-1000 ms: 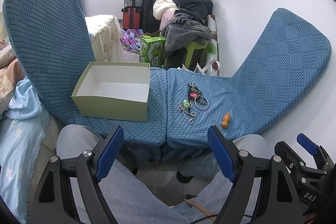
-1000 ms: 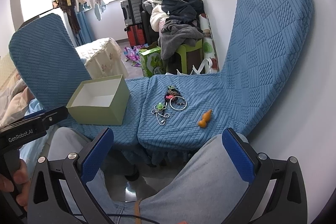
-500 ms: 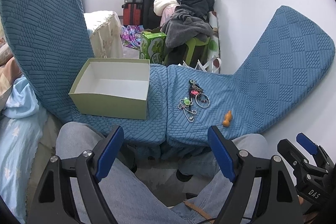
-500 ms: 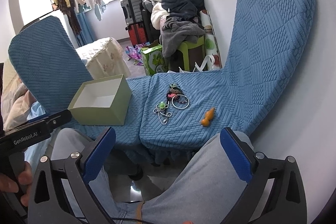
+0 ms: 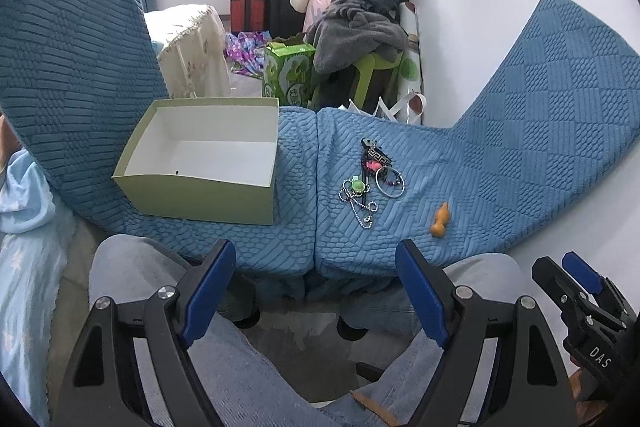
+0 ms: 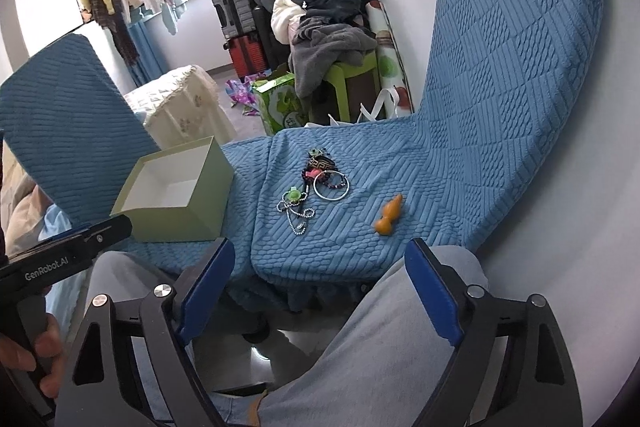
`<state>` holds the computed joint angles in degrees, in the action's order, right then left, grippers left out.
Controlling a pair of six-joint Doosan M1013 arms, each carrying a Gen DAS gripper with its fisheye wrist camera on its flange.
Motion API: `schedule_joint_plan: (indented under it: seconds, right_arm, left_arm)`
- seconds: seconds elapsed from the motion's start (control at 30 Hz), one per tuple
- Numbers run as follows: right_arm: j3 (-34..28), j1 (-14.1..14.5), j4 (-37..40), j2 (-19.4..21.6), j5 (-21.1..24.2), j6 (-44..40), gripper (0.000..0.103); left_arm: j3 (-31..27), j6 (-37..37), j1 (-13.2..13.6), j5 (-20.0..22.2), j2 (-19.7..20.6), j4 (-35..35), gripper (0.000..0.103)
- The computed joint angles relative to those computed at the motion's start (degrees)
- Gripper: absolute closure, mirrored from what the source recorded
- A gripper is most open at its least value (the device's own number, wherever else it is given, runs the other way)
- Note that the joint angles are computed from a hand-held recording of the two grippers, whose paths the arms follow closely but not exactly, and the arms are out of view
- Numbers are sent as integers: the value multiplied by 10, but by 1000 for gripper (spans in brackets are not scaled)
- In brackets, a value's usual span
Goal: Organize jewelry
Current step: 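Grasp the green-bead chain with the left tool while the right tool grasps the orange pendant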
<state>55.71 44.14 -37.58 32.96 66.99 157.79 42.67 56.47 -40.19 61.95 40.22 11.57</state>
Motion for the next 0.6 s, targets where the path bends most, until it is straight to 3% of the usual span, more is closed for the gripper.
schedule_joint_plan:
  seconds: [0.07, 0.33, 0.5, 0.6]
  right_arm:
    - [-2, -4, 6, 4, -2, -4, 24]
    - [-10, -24, 28, 17, -8, -11, 55]
    - [-14, -34, 22, 27, 1, 5, 54]
    - [-17, -46, 39, 33, 3, 7, 53]
  left_arm:
    - [-16, 9, 2, 7, 11, -10, 21]
    - [-95, 52, 10, 47, 67, -58, 22]
    - [-163, 76, 14, 70, 111, -87, 23]
    - [-234, 94, 15, 105, 154, -98, 23]
